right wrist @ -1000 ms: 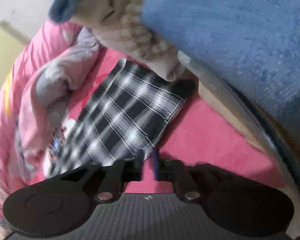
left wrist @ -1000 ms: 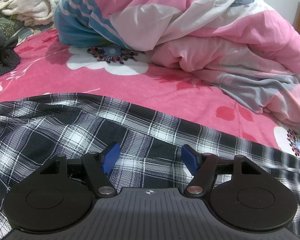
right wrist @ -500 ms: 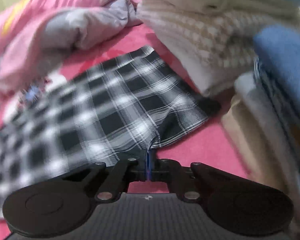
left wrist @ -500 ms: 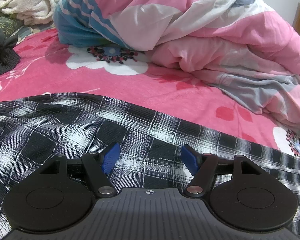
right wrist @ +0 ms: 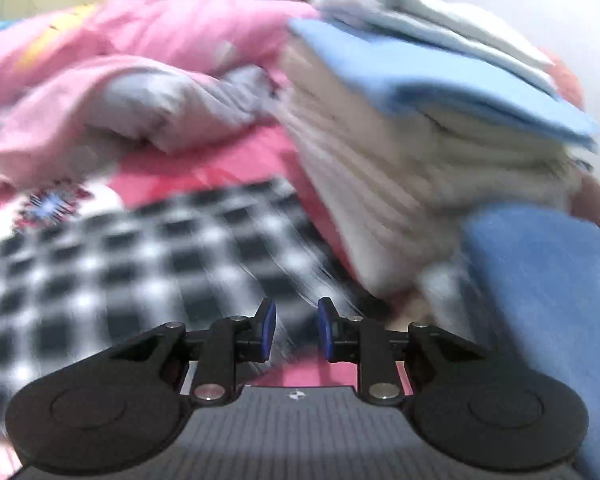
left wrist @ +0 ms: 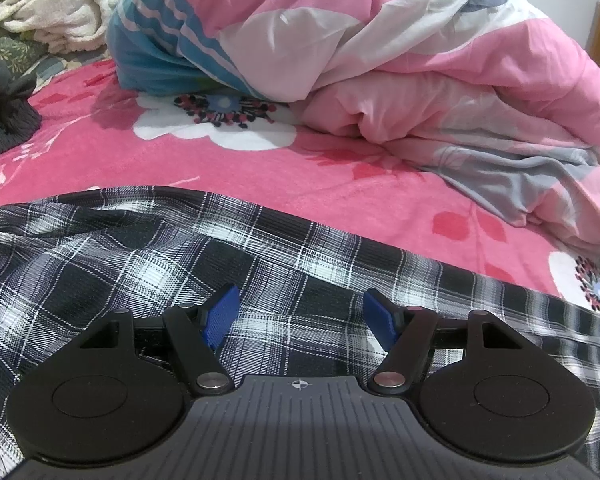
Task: Fold clothes
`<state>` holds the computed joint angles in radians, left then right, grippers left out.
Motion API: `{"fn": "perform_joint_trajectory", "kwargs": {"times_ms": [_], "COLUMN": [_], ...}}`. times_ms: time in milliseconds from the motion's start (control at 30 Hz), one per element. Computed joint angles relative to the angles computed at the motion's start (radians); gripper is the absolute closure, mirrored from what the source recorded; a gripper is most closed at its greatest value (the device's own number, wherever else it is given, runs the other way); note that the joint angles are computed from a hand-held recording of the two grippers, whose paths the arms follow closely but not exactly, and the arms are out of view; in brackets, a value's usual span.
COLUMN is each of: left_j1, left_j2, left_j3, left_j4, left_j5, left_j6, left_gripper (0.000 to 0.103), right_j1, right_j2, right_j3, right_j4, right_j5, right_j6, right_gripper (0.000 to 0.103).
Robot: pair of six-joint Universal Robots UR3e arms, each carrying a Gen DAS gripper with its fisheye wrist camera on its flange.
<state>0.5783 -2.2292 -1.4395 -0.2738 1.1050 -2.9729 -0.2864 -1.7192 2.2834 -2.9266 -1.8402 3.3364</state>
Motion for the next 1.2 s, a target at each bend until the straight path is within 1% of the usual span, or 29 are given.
{"fn": "perform_joint_trajectory", "kwargs": {"times_ms": [67,100,167,200,267,300,333,400,433,500,533,600,667,700,767,833,867,900,967,1000,1033,1067,1100,1167,1200], "left_j1": [0.000,-0.001,0.001,0.002,0.004,0.004,0.003,-0.001,-0.002,-0.005,-0.004,-0.002,0.000,0.002,0.003,0.005,0.005,0.006,0.004,0.004,0.004,0.004,0.005,0.013,0.019], "left_j2": [-0.001,-0.002,-0.003,-0.003,-0.003,-0.003,-0.002,-0.002,-0.002,-0.001,-0.001,-0.003,-0.004,-0.004,-0.004,-0.002,-0.001,-0.001,0.001,0.003,0.006,0.008,0.010,0.018,0.024], "left_j3": [0.002,0.003,0.004,0.005,0.006,0.007,0.008,0.006,0.004,0.001,0.001,0.005,0.008,0.007,0.005,0.003,0.003,0.003,0.006,0.005,0.004,0.003,0.002,-0.003,-0.008], "left_j4": [-0.001,-0.001,-0.004,-0.005,-0.007,-0.009,-0.010,-0.006,-0.003,0.003,0.002,-0.003,-0.007,-0.007,-0.006,-0.008,-0.009,-0.012,-0.018,-0.020,-0.023,-0.025,-0.029,-0.037,-0.039], "left_j5": [0.000,0.001,-0.003,-0.006,-0.009,-0.009,-0.008,0.000,0.004,0.009,0.008,0.005,0.001,-0.001,-0.005,-0.008,-0.009,-0.010,-0.008,-0.009,-0.010,-0.012,-0.015,-0.031,-0.045], "left_j6": [0.000,-0.001,0.001,0.003,0.006,0.005,0.003,0.000,0.002,0.006,0.007,0.007,0.009,0.013,0.020,0.025,0.026,0.027,0.024,0.024,0.025,0.026,0.028,0.030,0.027], "left_gripper": [0.034,0.035,0.035,0.035,0.035,0.035,0.035,0.034,0.034,0.034,0.034,0.034,0.034,0.034,0.033,0.032,0.032,0.032,0.032,0.032,0.032,0.031,0.031,0.031,0.031], "right_j1": [-0.050,-0.064,-0.099,-0.077,0.012,0.050,0.086,0.141,0.157,0.164,0.152,0.101,0.027,0.016,0.011,0.043,0.051,0.053,0.066,0.079,0.094,0.114,0.134,0.181,0.221], "right_j2": [0.079,0.151,0.238,0.253,0.281,0.288,0.291,0.289,0.300,0.345,0.378,0.457,0.576,0.615,0.686,0.725,0.712,0.691,0.587,0.530,0.475,0.414,0.360,0.320,0.289], "right_j3": [-0.032,-0.077,-0.082,-0.123,-0.215,-0.232,-0.234,-0.207,-0.199,-0.228,-0.259,-0.348,-0.509,-0.551,-0.646,-0.764,-0.775,-0.764,-0.641,-0.569,-0.502,-0.430,-0.376,-0.346,-0.325], "right_j4": [-0.022,0.011,-0.070,-0.026,0.091,0.104,0.082,-0.036,-0.107,-0.182,-0.196,-0.176,-0.068,-0.042,-0.032,0.092,0.126,0.132,0.060,0.021,-0.013,-0.046,-0.055,-0.066,-0.061], "right_j5": [0.063,0.018,-0.019,-0.073,-0.216,-0.255,-0.272,-0.250,-0.217,-0.125,-0.073,0.050,0.163,0.143,0.057,-0.100,-0.115,-0.114,-0.031,0.008,0.046,0.094,0.125,0.209,0.217], "right_j6": [0.012,0.041,0.074,0.088,0.131,0.129,0.110,0.045,0.006,-0.041,-0.054,-0.062,-0.045,-0.015,0.020,0.065,0.080,0.083,0.056,0.039,0.023,0.013,0.013,0.002,-0.001], "right_gripper": [0.080,0.081,0.082,0.082,0.081,0.081,0.081,0.080,0.080,0.080,0.080,0.080,0.080,0.080,0.080,0.078,0.077,0.078,0.076,0.072,0.065,0.062,0.061,0.061,0.060]}}
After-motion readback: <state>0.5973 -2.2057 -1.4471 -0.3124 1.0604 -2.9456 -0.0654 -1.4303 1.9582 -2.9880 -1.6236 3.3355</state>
